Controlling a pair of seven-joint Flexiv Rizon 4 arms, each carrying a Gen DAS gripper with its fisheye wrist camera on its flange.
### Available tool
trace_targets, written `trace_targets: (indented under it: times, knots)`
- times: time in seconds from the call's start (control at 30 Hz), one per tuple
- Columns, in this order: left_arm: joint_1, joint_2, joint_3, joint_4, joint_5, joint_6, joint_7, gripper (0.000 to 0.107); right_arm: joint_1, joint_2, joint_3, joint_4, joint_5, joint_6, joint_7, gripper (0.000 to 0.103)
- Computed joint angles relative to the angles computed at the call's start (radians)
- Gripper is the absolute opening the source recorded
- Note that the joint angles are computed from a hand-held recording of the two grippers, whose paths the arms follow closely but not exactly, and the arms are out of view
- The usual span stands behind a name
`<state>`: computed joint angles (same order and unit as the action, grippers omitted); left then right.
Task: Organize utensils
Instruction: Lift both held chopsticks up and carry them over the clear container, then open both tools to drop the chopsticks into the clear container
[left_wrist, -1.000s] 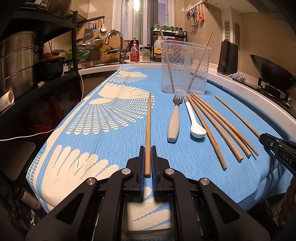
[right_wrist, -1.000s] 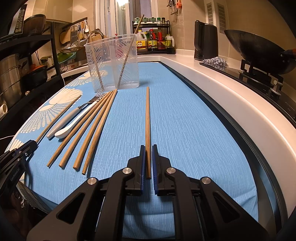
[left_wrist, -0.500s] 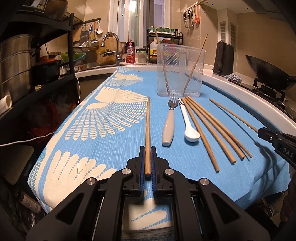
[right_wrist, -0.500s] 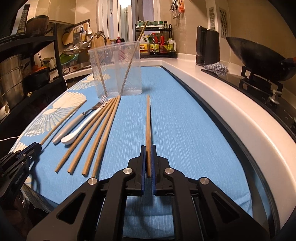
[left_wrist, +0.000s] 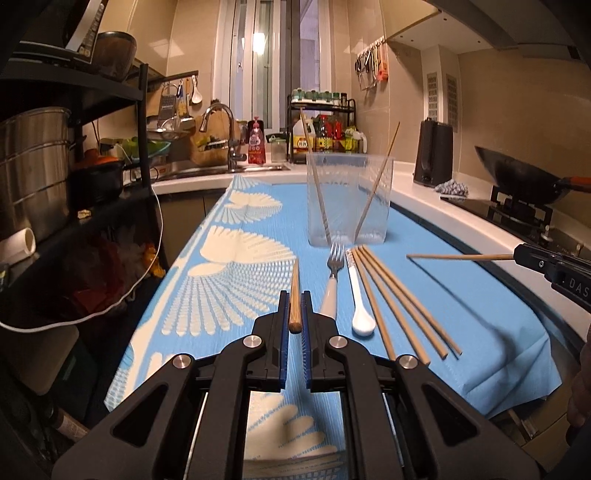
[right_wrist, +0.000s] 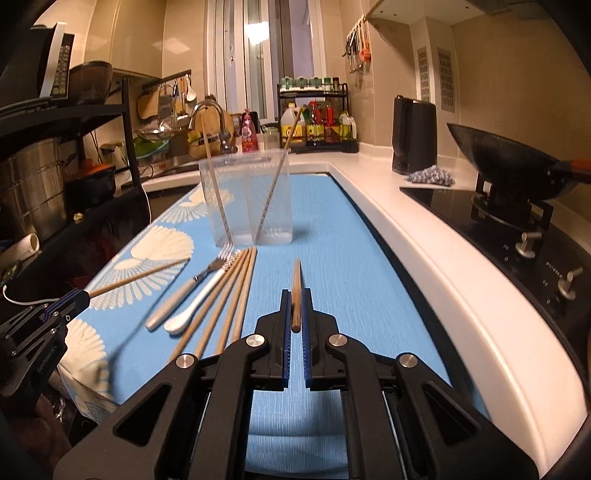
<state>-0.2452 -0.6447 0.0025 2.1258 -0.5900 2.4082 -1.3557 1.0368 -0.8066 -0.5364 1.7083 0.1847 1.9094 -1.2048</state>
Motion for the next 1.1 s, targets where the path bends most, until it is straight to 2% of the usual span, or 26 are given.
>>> trace_targets:
  times: [0.17, 0.4, 0.53, 0.67, 0.83, 0.93, 1.1]
  knots:
    - [0.039, 0.044, 0.000, -0.021, 0.044, -0.028, 0.001, 0.006, -0.032, 0.040, 0.024, -0.030, -0.025, -0.003, -0.014, 0.005]
    - [0.128, 0.110, -0.004, -0.094, 0.157, -0.145, -0.009, 0.006, -0.092, 0.059, 0.056, -0.130, -0.093, -0.049, -0.009, 0.005]
    - [0.186, 0.144, -0.020, -0.153, 0.224, -0.261, -0.023, 0.006, -0.166, 0.063, 0.125, -0.206, -0.167, -0.090, 0.018, 0.005]
    - [0.248, 0.181, -0.053, -0.209, 0.280, -0.433, -0.052, 0.006, -0.237, 0.063, 0.200, -0.267, -0.255, -0.136, 0.046, 0.005]
    - [0.291, 0.208, -0.075, -0.275, 0.305, -0.620, -0.068, 0.006, -0.363, 0.070, 0.364, -0.335, -0.375, -0.210, 0.072, 0.005]
    - [0.338, 0.215, -0.120, -0.317, 0.301, -0.711, -0.061, 0.006, -0.401, 0.062, 0.408, -0.380, -0.435, -0.249, 0.086, 0.005]
    - [0.313, 0.201, -0.085, -0.428, 0.296, -0.836, -0.028, 0.006, -0.478, 0.030, 0.520, -0.498, -0.509, -0.330, 0.080, 0.005]
